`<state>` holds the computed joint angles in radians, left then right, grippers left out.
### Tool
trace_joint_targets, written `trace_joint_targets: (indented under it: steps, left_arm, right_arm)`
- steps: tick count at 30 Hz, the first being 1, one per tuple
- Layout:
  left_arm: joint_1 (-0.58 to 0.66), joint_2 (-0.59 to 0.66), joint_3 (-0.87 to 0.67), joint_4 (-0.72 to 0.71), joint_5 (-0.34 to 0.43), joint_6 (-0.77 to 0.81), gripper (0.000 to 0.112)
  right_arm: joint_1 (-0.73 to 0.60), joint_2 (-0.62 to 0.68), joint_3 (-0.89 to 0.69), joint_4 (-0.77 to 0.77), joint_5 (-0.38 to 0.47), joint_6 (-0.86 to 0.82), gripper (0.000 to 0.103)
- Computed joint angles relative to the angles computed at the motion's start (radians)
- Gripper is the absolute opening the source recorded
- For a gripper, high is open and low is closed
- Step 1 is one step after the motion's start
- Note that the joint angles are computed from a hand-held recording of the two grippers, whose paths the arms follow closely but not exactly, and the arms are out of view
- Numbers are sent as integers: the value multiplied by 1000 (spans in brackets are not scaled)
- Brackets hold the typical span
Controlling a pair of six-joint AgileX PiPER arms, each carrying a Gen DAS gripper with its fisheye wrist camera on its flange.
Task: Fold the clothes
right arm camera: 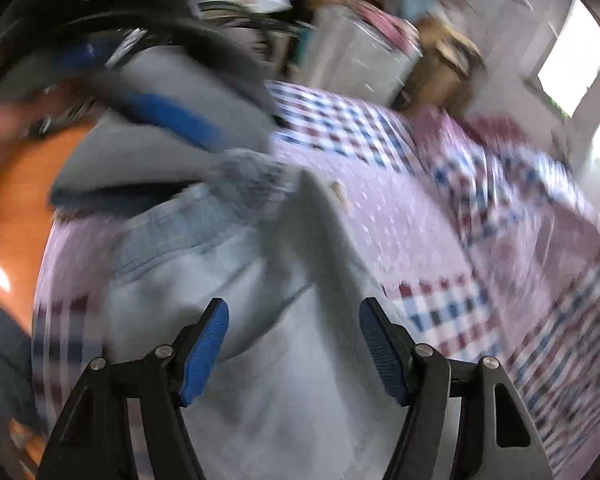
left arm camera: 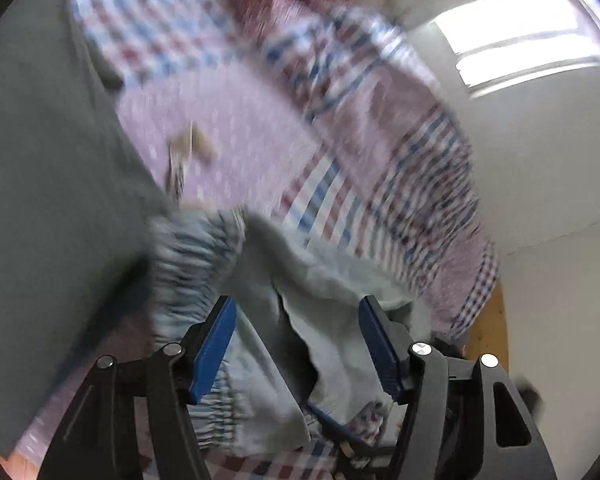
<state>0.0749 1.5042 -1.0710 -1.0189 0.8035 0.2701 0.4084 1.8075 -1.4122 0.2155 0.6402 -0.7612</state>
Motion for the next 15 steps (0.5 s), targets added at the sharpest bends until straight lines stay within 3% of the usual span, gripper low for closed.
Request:
trace_joint_targets:
  steps: [2,6,8,11,13,15]
  left_arm:
    - [34,-74,92,-33,-27,110,85]
    - [84,-123,240,-71,-14,291,85]
    - [95,-110,315,-174,10,430,85]
    - [14,-77,323,-204,-41,476,84]
    - [-42,-52,319,-215,-77,495,75]
    - [-115,-25,290,-158,-159,436,53]
  right_arm:
    - [-50,17,-15,17,25,50,64]
    - [-147,19,-8,47,63,128,54]
    - [-212,-58,90,102,39,96,54]
    - [-307,-220,287,136,-22,58,55]
    - [-402,-323,403,184,-17,14,55]
    - [-500,-422,507,213,6,-17,55]
